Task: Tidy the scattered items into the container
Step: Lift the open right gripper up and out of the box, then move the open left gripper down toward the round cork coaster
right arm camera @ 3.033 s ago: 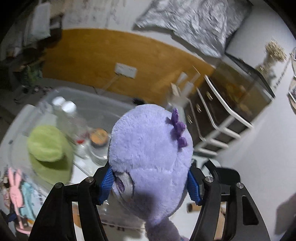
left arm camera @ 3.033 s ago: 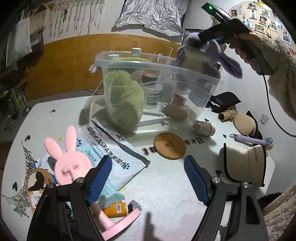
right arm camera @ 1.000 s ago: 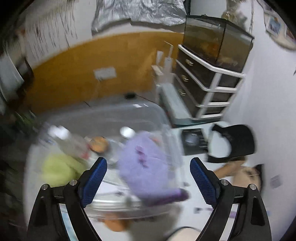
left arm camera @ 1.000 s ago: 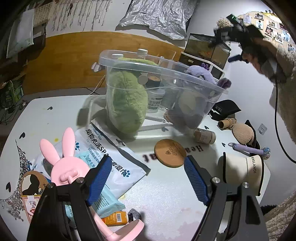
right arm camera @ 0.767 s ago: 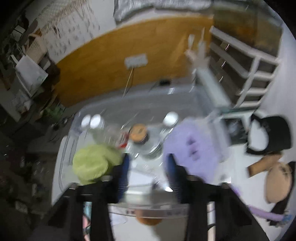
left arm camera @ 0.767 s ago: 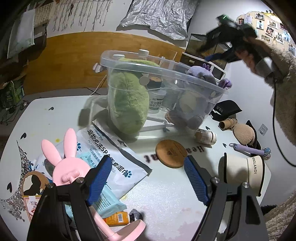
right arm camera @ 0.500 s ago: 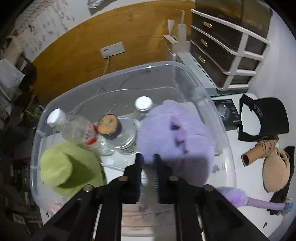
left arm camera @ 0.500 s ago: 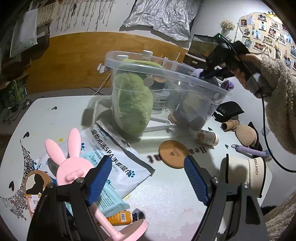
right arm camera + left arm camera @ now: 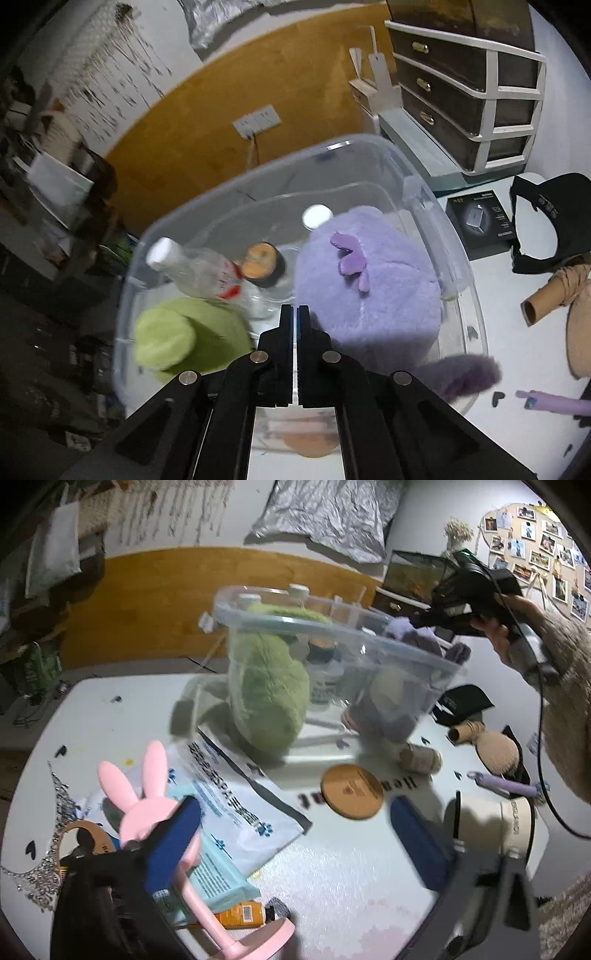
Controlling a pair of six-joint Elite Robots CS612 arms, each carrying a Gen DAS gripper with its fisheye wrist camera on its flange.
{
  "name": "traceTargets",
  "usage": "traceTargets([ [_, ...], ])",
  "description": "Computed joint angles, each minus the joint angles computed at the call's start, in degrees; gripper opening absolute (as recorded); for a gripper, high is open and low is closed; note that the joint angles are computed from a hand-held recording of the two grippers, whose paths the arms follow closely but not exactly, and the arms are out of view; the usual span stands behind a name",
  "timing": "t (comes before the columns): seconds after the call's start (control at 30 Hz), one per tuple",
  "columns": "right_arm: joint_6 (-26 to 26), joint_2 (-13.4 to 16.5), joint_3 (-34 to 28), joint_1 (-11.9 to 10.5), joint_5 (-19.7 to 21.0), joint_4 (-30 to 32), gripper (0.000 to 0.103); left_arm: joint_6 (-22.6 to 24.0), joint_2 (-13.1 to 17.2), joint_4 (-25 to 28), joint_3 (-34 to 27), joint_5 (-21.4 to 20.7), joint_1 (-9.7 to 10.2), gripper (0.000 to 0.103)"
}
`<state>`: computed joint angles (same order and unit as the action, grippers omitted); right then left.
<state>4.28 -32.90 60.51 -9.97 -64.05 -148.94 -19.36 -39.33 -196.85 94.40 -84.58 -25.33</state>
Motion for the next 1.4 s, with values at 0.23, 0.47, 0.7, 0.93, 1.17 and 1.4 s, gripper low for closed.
traceTargets([
  [0.23,-0.8,-4.8,9.7,-0.8,2.4,-14.0,0.084,0.8,-1.1,0.8,0.7,3.2,-0.88,0.103],
  [0.47,-0.1,-9.1,20.1,-1.9,4.2,-33.5,0.103,-0.5,-2.4,2.3,1.7,6.2,-1.82,0.103],
  [0.7,-6.4,-12.1,27.8,-1.8,1.3,-42.3,0.103,-1.7,-3.9,3.7,2.8,8.8,-2.83,0.103],
  [0.93,-8.4,-14.5,34.3,-1.6,-3.2,-45.1,0.103,-2.3,-5.7,4.8,4.4,11.4,-3.96,0.103],
  [1.17,-6.5,-16.1,39.8,-2.5,-4.5,-48.7,0.103,-2.0,-7.5,4.7,6.1,13.7,-5.08,0.103],
  [1.4,-7.8,-16.8,43.6,-2.5,-8.4,-51.9,0.103,-2.7,-8.8,5.9,7.3,15.1,-5.92,0.103],
])
